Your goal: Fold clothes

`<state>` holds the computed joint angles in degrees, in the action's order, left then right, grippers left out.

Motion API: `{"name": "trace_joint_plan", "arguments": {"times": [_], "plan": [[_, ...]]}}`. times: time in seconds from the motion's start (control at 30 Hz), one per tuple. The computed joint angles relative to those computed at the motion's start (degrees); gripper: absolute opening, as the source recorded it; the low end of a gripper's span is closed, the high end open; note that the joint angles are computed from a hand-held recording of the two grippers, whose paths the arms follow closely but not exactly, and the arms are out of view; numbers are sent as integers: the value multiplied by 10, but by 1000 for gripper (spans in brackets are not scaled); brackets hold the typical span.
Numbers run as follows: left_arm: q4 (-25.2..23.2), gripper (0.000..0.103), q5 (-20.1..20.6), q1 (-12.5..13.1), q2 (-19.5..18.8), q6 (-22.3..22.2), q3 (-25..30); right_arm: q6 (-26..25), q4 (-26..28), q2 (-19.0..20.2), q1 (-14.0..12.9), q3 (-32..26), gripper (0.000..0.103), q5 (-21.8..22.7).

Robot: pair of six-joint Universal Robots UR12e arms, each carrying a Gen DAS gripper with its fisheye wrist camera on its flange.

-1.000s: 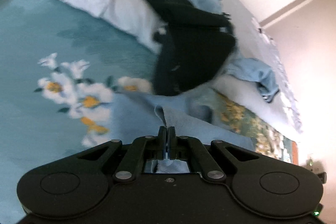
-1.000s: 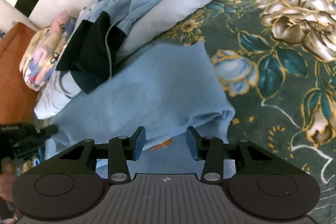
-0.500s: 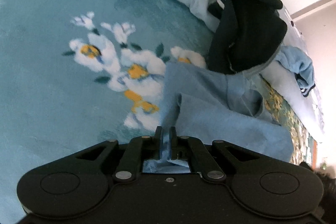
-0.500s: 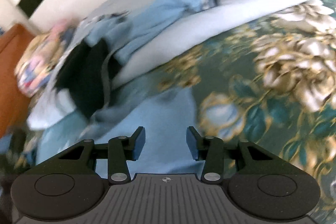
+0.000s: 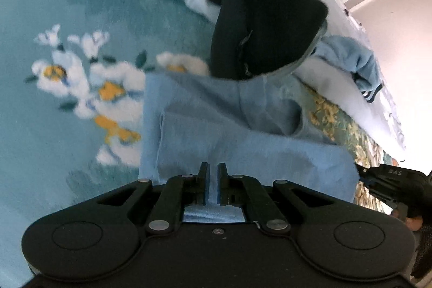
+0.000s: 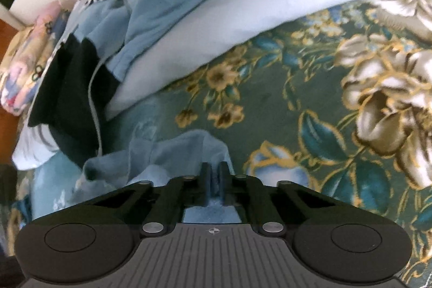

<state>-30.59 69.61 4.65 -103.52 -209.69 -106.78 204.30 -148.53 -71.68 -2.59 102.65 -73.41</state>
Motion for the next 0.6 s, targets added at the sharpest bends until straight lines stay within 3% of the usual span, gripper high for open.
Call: {"name": "trace_joint_plan", "arguments": {"times": [0.13,0.33,0.47,0.6], "plan": [[-16,1,9,-3,-4,6,1,-5,-25,-2,5,2,3,-58],[-20,2,5,-1,-9,11,3,7,-20,8,-1,3,3,-68],[-25,3,1,1,-11,15,5,43,-12,16,-2,3,3,-67],[-25,7,-6,2,-8,21,6,21,-18,13,0,5,4,-63]]}}
